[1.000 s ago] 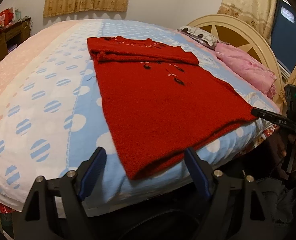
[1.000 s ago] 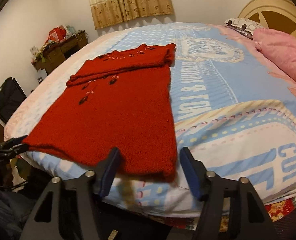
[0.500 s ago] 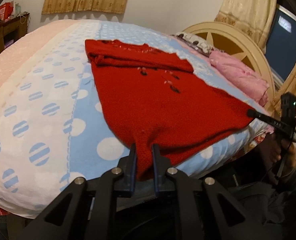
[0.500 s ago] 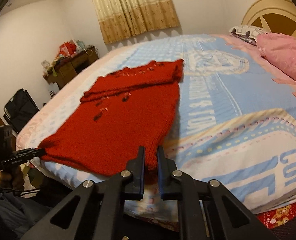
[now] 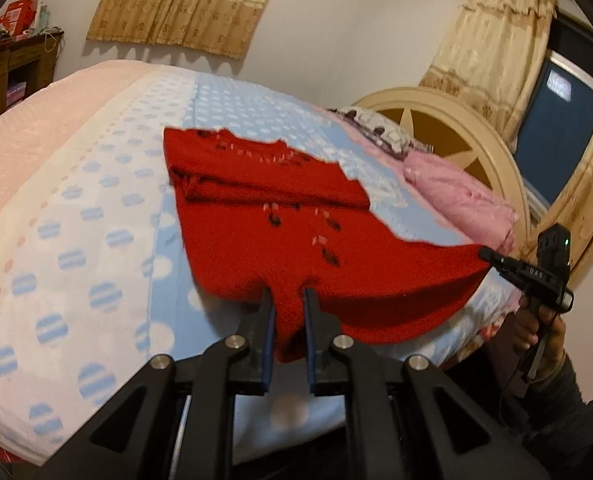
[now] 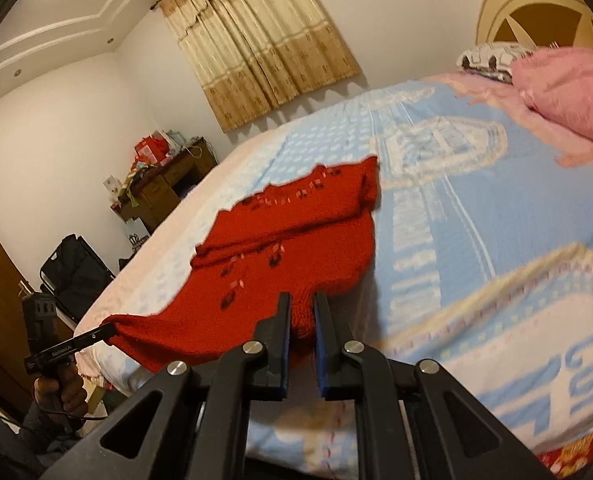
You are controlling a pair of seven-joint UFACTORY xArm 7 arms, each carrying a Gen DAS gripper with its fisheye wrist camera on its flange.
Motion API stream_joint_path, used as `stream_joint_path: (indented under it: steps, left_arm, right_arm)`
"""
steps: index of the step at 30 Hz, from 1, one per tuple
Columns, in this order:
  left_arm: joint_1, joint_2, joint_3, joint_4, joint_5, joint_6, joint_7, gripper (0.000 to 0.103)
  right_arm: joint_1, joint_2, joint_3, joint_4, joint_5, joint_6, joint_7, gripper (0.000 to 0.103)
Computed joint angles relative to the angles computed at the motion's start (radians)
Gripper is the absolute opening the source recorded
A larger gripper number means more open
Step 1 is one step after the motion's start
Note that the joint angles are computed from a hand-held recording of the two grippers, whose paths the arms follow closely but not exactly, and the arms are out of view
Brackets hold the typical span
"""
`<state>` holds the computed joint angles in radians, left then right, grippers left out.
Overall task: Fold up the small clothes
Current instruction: 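Lift the hem with both grippers and fold it toward the collar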
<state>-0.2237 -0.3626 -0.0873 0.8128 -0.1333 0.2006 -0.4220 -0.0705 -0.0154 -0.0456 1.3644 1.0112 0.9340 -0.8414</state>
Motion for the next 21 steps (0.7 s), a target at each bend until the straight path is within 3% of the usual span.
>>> stream_joint_path:
  steps: [9, 21]
  left_arm:
    - [0.001, 0.089, 0.042, 0.143, -0.019, 0.003, 0.069, 0.012]
    - [0.064, 0.265, 0.077, 0.383, -0.115, 0.068, 0.181, 0.011]
  right_arm:
    - [-0.003, 0.114, 0.041, 0.186, 0.011, 0.002, 0.034, 0.009]
    - [-0.027, 0.416, 0.162, 0.647, -0.168, 0.012, 0.234, 0.009]
